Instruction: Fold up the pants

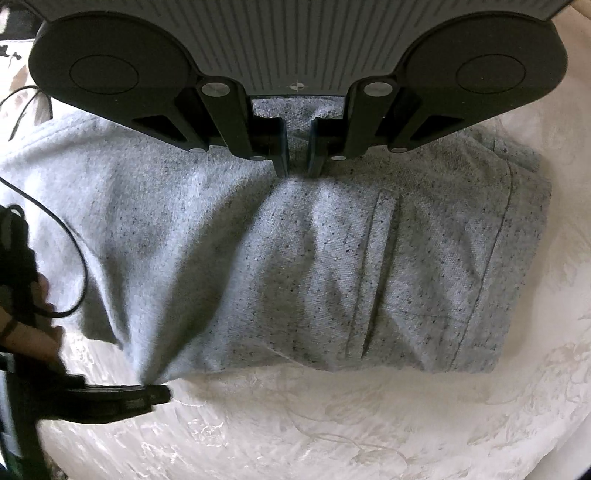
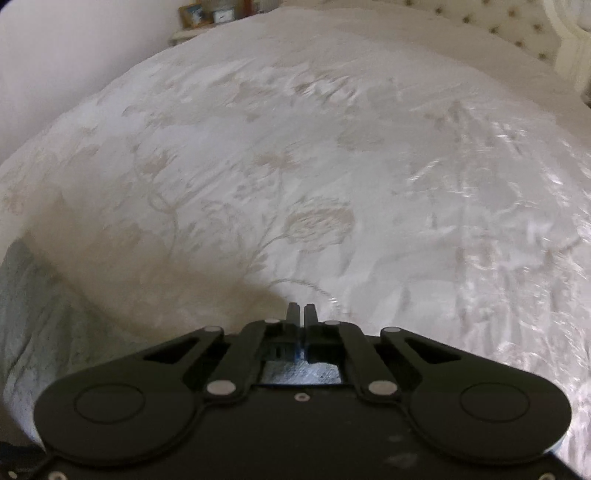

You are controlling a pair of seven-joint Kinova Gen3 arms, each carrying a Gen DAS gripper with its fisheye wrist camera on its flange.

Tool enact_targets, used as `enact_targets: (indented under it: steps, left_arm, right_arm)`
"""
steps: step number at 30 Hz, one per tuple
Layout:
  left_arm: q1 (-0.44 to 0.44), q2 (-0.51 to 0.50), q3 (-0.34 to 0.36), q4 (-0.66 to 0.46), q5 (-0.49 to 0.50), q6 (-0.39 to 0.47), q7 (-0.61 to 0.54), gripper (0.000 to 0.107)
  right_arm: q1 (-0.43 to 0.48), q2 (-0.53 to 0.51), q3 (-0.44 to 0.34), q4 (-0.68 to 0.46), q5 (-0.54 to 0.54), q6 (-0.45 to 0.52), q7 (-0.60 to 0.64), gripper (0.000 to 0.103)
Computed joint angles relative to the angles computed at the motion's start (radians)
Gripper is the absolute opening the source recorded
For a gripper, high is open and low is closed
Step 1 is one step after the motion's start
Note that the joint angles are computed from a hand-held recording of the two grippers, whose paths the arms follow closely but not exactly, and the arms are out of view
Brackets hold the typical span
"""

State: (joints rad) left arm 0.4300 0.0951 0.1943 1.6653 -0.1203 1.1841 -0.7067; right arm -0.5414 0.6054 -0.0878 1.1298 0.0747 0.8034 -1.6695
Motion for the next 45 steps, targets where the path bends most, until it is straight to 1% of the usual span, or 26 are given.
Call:
enact_targets:
  steps: [2, 4, 5, 6, 9, 15, 19, 21, 23, 25, 29, 33, 35, 38, 41, 42, 43, 44, 45]
  left_arm:
    - [-0.002, -0.004, -0.001, 0.009, -0.001, -0.005, 0.0, 0.011]
    - [-0.001, -0.006, 0.001, 0.012, -0.006, -0.004, -0.001, 0.011]
    - [0.004, -0.002, 0.004, 0.01, -0.012, -0.003, 0.005, 0.011]
    - [0.001, -0.002, 0.009, 0.01, -0.016, -0.002, 0.005, 0.011]
    - [0.023, 0.009, 0.012, -0.001, -0.028, 0.004, 0.03, 0.011]
    - [0.04, 0.019, 0.012, -0.02, -0.033, 0.018, 0.043, 0.011]
    - [0.044, 0.018, 0.011, -0.028, -0.036, 0.027, 0.05, 0.011]
    - [0.047, 0.018, 0.012, -0.032, -0.041, 0.032, 0.048, 0.011]
    - [0.054, 0.019, 0.015, -0.037, -0.05, 0.036, 0.054, 0.011]
    - [0.062, 0.021, 0.018, -0.045, -0.057, 0.039, 0.058, 0.011]
    - [0.08, 0.035, 0.023, -0.07, -0.07, 0.05, 0.065, 0.011]
    - [0.104, 0.058, 0.028, -0.109, -0.079, 0.058, 0.058, 0.011]
    - [0.123, 0.077, 0.032, -0.136, -0.088, 0.062, 0.049, 0.011]
    - [0.156, 0.106, 0.034, -0.174, -0.103, 0.063, 0.039, 0.011]
    - [0.202, 0.141, 0.032, -0.228, -0.126, 0.079, 0.05, 0.011]
    - [0.219, 0.156, 0.031, -0.253, -0.133, 0.087, 0.06, 0.011]
    - [0.233, 0.167, 0.028, -0.27, -0.136, 0.091, 0.066, 0.011]
    - [0.249, 0.184, 0.026, -0.292, -0.141, 0.096, 0.072, 0.011]
    - [0.269, 0.206, 0.024, -0.324, -0.15, 0.11, 0.081, 0.011]
  right_arm:
    - [0.002, -0.025, 0.021, 0.031, -0.004, -0.018, -0.048, 0.001]
    - [0.045, -0.029, 0.006, 0.028, -0.042, -0.005, -0.087, 0.001]
    - [0.051, -0.035, 0.015, 0.034, -0.043, -0.007, -0.111, 0.001]
    - [0.04, -0.042, 0.041, 0.045, -0.027, -0.02, -0.129, 0.001]
    - [0.037, -0.056, 0.069, 0.053, 0.015, -0.029, -0.194, 0.001]
    - [0.038, -0.118, 0.085, 0.122, 0.073, -0.084, -0.299, 0.001]
    - [0.054, -0.179, 0.088, 0.179, 0.1, -0.095, -0.351, 0.001]
    - [0.056, -0.223, 0.099, 0.222, 0.122, -0.085, -0.396, 0.001]
    - [0.059, -0.274, 0.111, 0.272, 0.154, -0.061, -0.455, 0.001]
    - [0.063, -0.329, 0.122, 0.325, 0.198, -0.014, -0.523, 0.001]
    - [0.083, -0.448, 0.136, 0.444, 0.286, 0.123, -0.674, 0.001]
    - [0.128, -0.554, 0.122, 0.549, 0.347, 0.265, -0.8, 0.001]
    - [0.158, -0.6, 0.108, 0.595, 0.367, 0.314, -0.858, 0.001]
    - [0.203, -0.65, 0.077, 0.653, 0.395, 0.372, -0.907, 0.001]
    - [0.258, -0.679, 0.06, 0.696, 0.386, 0.402, -0.916, 0.002]
    - [0.277, -0.683, 0.057, 0.71, 0.383, 0.411, -0.903, 0.004]
    - [0.305, -0.682, 0.054, 0.716, 0.368, 0.425, -0.877, 0.011]
    - [0.32, -0.666, 0.07, 0.711, 0.35, 0.452, -0.85, 0.026]
    - [0.344, -0.659, 0.067, 0.713, 0.348, 0.462, -0.84, 0.035]
